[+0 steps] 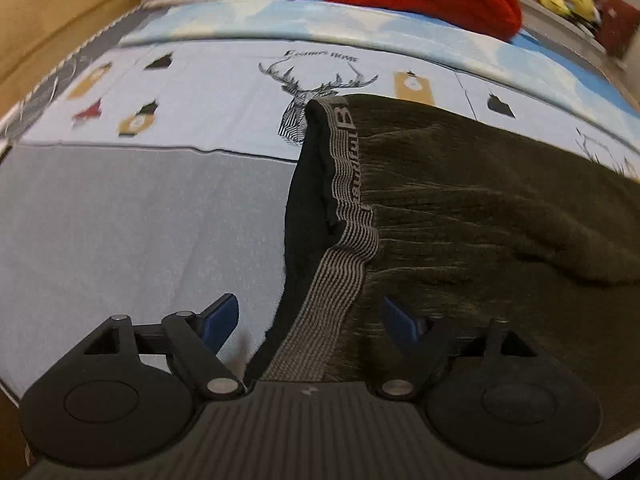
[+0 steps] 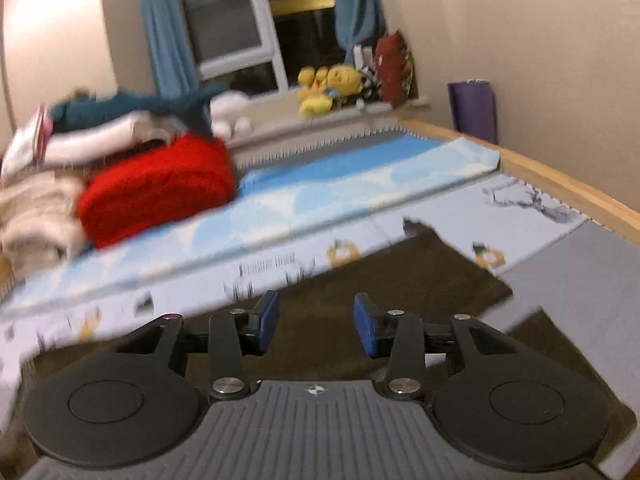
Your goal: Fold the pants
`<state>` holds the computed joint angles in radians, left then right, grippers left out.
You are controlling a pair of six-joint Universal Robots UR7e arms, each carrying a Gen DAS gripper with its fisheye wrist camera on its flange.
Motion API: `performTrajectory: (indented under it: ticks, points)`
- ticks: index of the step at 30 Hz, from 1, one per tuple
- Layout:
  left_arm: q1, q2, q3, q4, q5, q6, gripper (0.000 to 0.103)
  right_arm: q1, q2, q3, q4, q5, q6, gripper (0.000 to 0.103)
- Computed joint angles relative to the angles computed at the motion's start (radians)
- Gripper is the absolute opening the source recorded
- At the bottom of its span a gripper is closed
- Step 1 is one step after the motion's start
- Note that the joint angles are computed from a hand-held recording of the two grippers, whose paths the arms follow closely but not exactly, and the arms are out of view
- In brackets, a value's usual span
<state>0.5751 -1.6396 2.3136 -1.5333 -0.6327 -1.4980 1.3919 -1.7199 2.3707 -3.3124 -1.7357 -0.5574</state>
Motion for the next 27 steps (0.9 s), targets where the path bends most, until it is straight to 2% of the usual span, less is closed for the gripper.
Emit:
performTrajectory:
  ticks: [1, 2, 8, 10, 11, 12, 13, 14, 15, 18, 22, 25, 27]
  points:
    - [0.010, 0.005, -0.002, 0.002, -0.010, 0.011, 0.084, 0.012, -0.003, 0.003, 0.004, -0.015, 0.007, 0.043]
    - [0.026, 0.008, -0.002, -0.003, -0.030, 0.026, 0.084, 0.010, -0.011, 0.013, -0.007, 0.005, 0.003, 0.043]
    - [0.103, -0.003, 0.006, -0.055, -0.105, 0.101, 0.083, 0.034, 0.029, 0.012, -0.034, -0.048, -0.117, 0.044]
    - [0.125, -0.012, 0.019, -0.101, -0.137, 0.154, 0.074, 0.042, 0.033, 0.026, -0.055, -0.062, -0.146, 0.044]
    - [0.126, -0.028, 0.034, -0.147, -0.143, 0.190, 0.060, 0.041, 0.036, 0.027, -0.057, -0.063, -0.158, 0.044]
    - [0.123, -0.032, 0.039, -0.162, -0.142, 0.202, 0.055, 0.042, 0.035, 0.027, -0.052, -0.065, -0.163, 0.044]
    - [0.118, -0.029, 0.038, -0.155, -0.136, 0.213, 0.052, 0.041, 0.039, 0.030, -0.056, -0.065, -0.165, 0.044]
    - [0.107, -0.023, 0.039, -0.141, -0.128, 0.229, 0.045, 0.043, 0.040, 0.030, -0.058, -0.067, -0.165, 0.044]
    - [0.093, -0.015, 0.033, -0.109, -0.117, 0.226, 0.031, 0.045, 0.042, 0.030, -0.060, -0.070, -0.165, 0.044]
    - [0.066, -0.029, 0.038, -0.067, -0.104, 0.206, 0.019, 0.047, 0.046, 0.029, -0.063, -0.073, -0.165, 0.044]
    - [0.051, -0.070, 0.055, -0.056, -0.111, 0.206, 0.018, 0.060, 0.063, 0.026, -0.072, -0.087, -0.159, 0.044]
    - [0.049, -0.065, 0.047, -0.050, -0.113, 0.208, 0.020, 0.070, 0.074, 0.024, -0.073, -0.096, -0.161, 0.044]
    - [0.047, -0.069, 0.042, -0.048, -0.108, 0.193, 0.026, 0.077, 0.082, 0.024, -0.077, -0.105, -0.169, 0.044]
